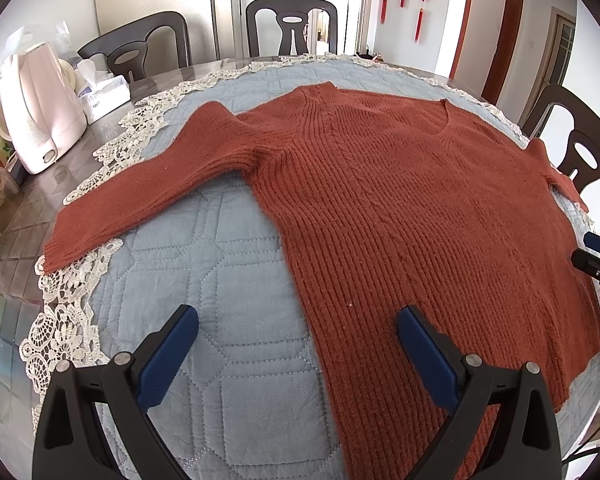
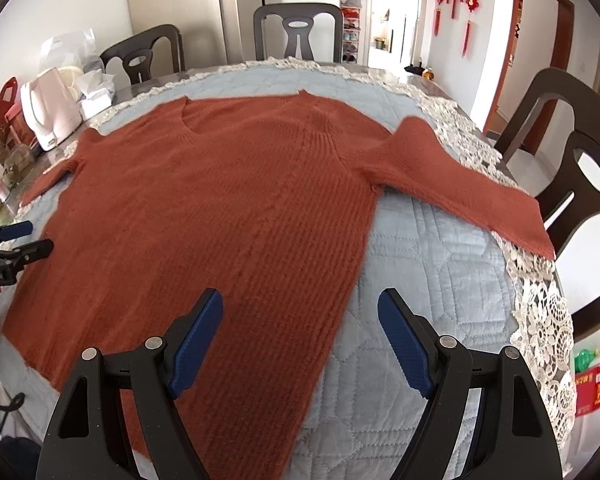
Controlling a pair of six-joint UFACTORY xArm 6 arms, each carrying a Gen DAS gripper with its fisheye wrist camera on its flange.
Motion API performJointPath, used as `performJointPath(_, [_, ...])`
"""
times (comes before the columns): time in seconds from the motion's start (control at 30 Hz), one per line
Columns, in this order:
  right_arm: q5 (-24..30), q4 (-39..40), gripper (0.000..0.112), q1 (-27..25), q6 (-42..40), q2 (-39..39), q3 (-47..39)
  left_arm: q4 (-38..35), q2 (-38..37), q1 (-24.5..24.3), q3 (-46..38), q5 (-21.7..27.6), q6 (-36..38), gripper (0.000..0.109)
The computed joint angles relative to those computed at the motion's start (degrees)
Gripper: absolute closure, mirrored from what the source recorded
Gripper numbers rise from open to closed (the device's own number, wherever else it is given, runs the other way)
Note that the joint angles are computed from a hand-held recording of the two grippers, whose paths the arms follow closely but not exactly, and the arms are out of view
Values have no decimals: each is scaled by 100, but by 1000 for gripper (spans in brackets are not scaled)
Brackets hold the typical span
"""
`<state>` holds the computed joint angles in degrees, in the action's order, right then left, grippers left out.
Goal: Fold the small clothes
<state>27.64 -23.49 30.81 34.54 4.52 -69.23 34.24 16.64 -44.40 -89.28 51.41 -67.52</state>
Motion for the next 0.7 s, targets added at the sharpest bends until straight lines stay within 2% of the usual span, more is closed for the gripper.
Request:
performJointPath(0.13, [-33, 5, 32, 60, -97, 84, -197, 147, -86, 63, -25, 14, -66, 9])
performJointPath(0.4, [-48, 323, 32, 187, -427, 557, -734, 711, -675, 410, 549, 257, -654, 10])
performJointPath(0.53, [-6, 547, 32, 256, -670, 848, -1076, 863, -1150, 731, 1138, 306, -1050, 21])
performJointPath(0.7, [97, 804, 32, 311, -985, 1119, -1390, 871, -1476, 1169, 1659, 350, -1417, 23])
